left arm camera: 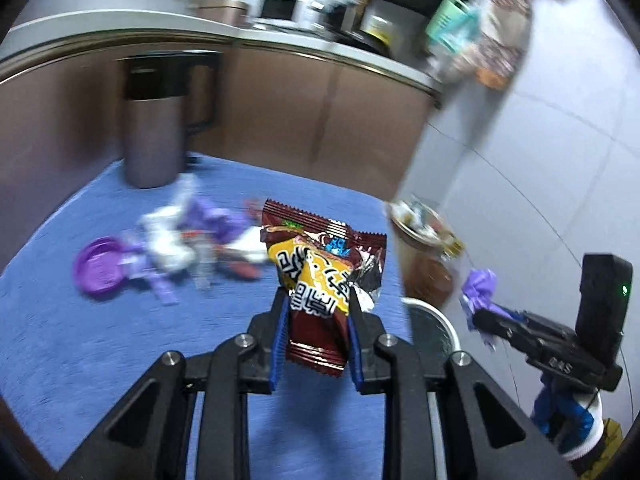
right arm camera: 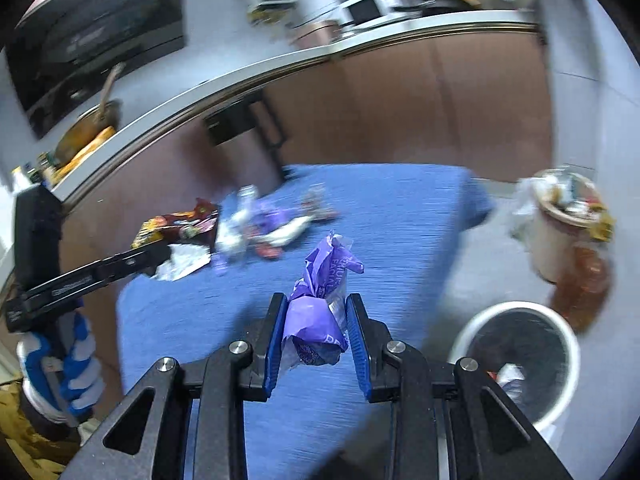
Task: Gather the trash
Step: 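Carry both wrappers over the trash bin and open both grippers to drop them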
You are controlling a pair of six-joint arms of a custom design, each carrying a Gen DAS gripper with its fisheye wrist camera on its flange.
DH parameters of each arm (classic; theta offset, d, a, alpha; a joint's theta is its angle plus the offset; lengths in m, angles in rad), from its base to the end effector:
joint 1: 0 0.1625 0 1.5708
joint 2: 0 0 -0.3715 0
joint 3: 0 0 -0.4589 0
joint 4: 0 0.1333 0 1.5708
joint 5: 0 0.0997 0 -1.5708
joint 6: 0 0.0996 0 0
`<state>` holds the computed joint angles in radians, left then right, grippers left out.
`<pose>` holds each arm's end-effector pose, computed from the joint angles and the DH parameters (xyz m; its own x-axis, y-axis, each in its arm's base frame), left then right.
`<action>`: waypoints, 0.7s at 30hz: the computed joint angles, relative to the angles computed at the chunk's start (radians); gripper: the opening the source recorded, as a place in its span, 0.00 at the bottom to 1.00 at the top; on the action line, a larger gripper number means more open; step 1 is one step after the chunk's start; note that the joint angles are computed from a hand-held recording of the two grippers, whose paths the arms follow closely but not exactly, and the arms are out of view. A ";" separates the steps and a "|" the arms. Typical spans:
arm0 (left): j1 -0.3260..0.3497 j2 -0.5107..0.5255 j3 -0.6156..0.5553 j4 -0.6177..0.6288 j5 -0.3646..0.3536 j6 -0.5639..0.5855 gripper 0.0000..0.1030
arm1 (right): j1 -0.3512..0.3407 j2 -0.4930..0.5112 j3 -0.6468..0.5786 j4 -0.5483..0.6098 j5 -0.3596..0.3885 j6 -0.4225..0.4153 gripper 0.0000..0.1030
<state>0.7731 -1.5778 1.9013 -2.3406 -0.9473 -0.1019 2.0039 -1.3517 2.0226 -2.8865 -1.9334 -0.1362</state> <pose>-0.2652 -0.5262 0.3582 -0.8091 0.3389 -0.4800 0.5663 0.6679 -0.4830 0.3306 -0.4816 0.2253 -0.8839 -0.2955 0.3625 -0.4597 0.6917 -0.5570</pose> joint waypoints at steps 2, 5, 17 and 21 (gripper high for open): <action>-0.012 0.065 -0.027 0.019 -0.035 0.004 0.23 | -0.027 -0.051 0.039 -0.016 -0.042 0.003 0.28; -0.025 0.170 -0.071 0.053 -0.081 0.017 0.23 | -0.078 -0.104 0.082 -0.028 -0.088 0.021 0.28; -0.027 0.591 -0.280 0.143 -0.095 0.092 0.26 | -0.302 -0.142 0.129 0.002 -0.147 0.043 0.30; -0.016 0.680 -0.342 0.161 -0.101 0.082 0.32 | -0.354 -0.121 0.118 0.014 -0.167 0.028 0.30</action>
<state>0.7571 -0.8977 1.5589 -2.1794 -1.0481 -0.0201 1.6499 -1.4730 2.1401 -2.8722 -2.1003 -0.1085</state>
